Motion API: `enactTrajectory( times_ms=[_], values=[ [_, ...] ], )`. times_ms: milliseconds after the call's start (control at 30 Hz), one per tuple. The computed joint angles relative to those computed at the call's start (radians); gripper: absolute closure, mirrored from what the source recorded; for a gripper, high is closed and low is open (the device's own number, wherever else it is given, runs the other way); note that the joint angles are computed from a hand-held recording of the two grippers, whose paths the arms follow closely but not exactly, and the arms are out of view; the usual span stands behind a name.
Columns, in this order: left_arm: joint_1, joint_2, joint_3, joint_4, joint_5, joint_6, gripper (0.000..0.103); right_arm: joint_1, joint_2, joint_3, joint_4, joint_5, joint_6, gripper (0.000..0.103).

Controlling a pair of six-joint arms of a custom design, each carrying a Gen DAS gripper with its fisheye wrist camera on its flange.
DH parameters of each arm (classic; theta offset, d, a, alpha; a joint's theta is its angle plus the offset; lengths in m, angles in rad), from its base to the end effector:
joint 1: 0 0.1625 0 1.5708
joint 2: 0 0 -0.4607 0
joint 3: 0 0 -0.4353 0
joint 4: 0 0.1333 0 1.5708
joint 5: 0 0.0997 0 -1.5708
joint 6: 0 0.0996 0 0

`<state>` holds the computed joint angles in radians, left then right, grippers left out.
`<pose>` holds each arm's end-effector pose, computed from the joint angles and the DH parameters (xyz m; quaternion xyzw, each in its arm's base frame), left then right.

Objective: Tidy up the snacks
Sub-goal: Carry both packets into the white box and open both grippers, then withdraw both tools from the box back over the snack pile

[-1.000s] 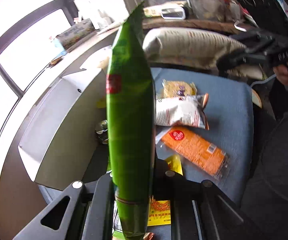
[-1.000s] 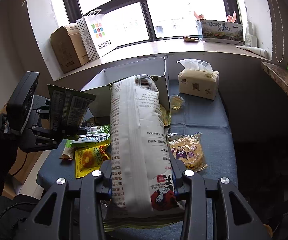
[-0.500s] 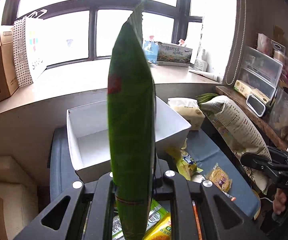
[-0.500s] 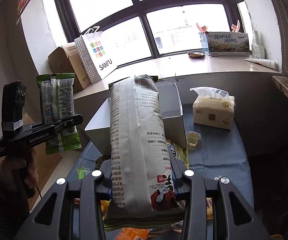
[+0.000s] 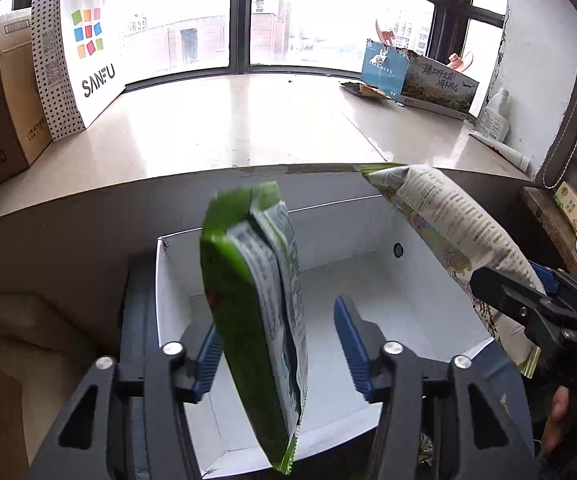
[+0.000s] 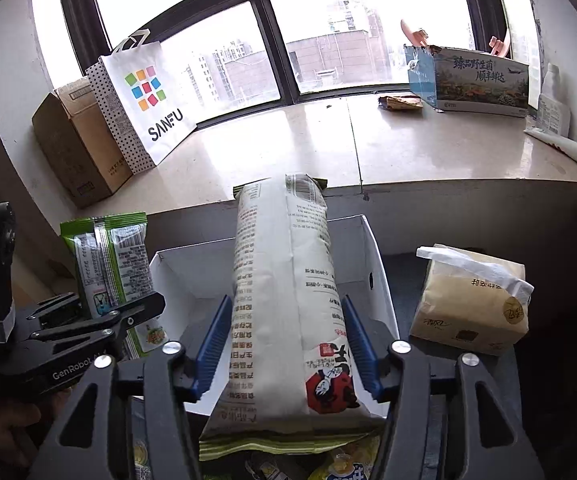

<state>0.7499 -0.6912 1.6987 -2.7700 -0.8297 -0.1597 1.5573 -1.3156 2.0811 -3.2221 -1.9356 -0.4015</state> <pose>-0.3750 -0.6233 0.0350 0.2684 0.8889 -0.2484 0.2760 0.0901 -0.5666 0.3250 0.0950 -0.8868 0.3786 0.2472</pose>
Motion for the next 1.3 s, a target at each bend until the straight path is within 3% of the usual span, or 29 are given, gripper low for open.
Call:
enactTrajectory(
  times_ms=[33,67,267,367,433,500,567,700,833,1167,1300],
  values=[
    [0.001,-0.001,0.001,-0.014,0.002,0.011,0.002,-0.005,0.003,-0.003,-0.002,0.001,0.016,0.0],
    [-0.001,-0.007,0.019,-0.057,-0.003,0.028,0.0,-0.013,-0.001,0.007,-0.03,0.026,0.013,0.0],
    [-0.027,-0.072,0.104,-0.098,0.014,-0.019,0.0,-0.018,-0.034,0.055,-0.128,0.048,-0.02,0.0],
    [-0.052,-0.119,0.179,-0.165,0.004,-0.001,0.0,-0.03,-0.083,0.103,-0.163,0.13,-0.031,0.0],
    [-0.073,-0.149,0.229,-0.218,-0.01,0.011,0.0,-0.021,-0.105,0.138,-0.21,0.146,-0.074,0.0],
    [-0.09,-0.186,0.28,-0.261,-0.054,0.011,0.0,-0.006,-0.137,0.165,-0.202,0.142,-0.103,0.0],
    [-0.11,-0.217,0.331,-0.311,-0.085,0.003,0.0,-0.005,-0.189,0.205,-0.172,0.186,-0.105,0.0],
    [-0.173,-0.266,0.412,-0.313,-0.024,-0.043,0.0,0.005,-0.282,0.294,-0.164,0.221,-0.141,0.0],
    [-0.215,-0.318,0.485,-0.299,-0.032,-0.09,0.0,-0.002,-0.389,0.386,-0.17,0.251,-0.179,0.0],
    [-0.329,-0.391,0.676,-0.409,0.078,-0.201,0.0,-0.116,-0.712,0.583,-0.089,0.283,-0.219,0.0],
    [-0.347,-0.398,0.731,-0.442,0.058,-0.206,0.0,-0.237,-0.866,0.667,-0.041,0.334,-0.255,0.0]
  ],
)
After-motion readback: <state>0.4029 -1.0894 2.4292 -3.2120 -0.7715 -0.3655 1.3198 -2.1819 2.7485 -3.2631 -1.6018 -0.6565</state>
